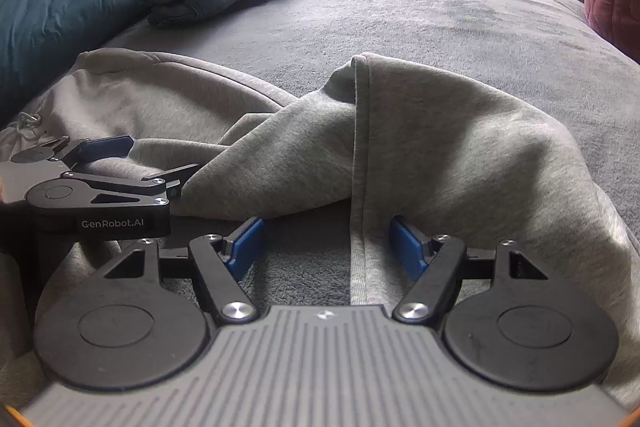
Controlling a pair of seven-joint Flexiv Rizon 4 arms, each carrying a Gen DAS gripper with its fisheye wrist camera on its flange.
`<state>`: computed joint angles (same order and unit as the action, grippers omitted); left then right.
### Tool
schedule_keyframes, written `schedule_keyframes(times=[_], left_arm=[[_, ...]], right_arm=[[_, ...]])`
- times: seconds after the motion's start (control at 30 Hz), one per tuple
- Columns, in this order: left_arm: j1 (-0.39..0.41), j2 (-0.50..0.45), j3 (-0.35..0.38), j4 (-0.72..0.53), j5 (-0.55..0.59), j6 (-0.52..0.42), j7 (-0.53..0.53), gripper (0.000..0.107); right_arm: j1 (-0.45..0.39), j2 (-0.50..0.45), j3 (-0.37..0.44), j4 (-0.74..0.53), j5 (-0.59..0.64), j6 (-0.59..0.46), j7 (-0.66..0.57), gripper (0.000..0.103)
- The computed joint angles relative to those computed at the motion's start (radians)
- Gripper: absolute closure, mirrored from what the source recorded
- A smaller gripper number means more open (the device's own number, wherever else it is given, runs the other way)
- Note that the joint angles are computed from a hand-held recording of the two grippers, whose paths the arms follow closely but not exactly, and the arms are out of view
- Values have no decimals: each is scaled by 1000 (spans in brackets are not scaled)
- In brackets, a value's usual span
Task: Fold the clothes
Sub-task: 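Move both open grippers over the grey sweatshirt on the bed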
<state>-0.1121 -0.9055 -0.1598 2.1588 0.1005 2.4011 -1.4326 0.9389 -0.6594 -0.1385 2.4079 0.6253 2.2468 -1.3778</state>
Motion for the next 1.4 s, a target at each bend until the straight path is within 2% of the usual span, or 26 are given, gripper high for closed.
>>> schedule_keyframes(times=[0.27,0.6,1.4], left_arm=[[1,-2,1,-2,3,1,0,4],[0,-4,2,-3,2,3,0,4],[0,-4,2,-3,2,5,1,4]], right_arm=[[25,1,-12,-2,20,-21,14,27],[144,-32,-113,-9,54,-62,0,19],[127,-30,-106,2,16,-51,21,17]])
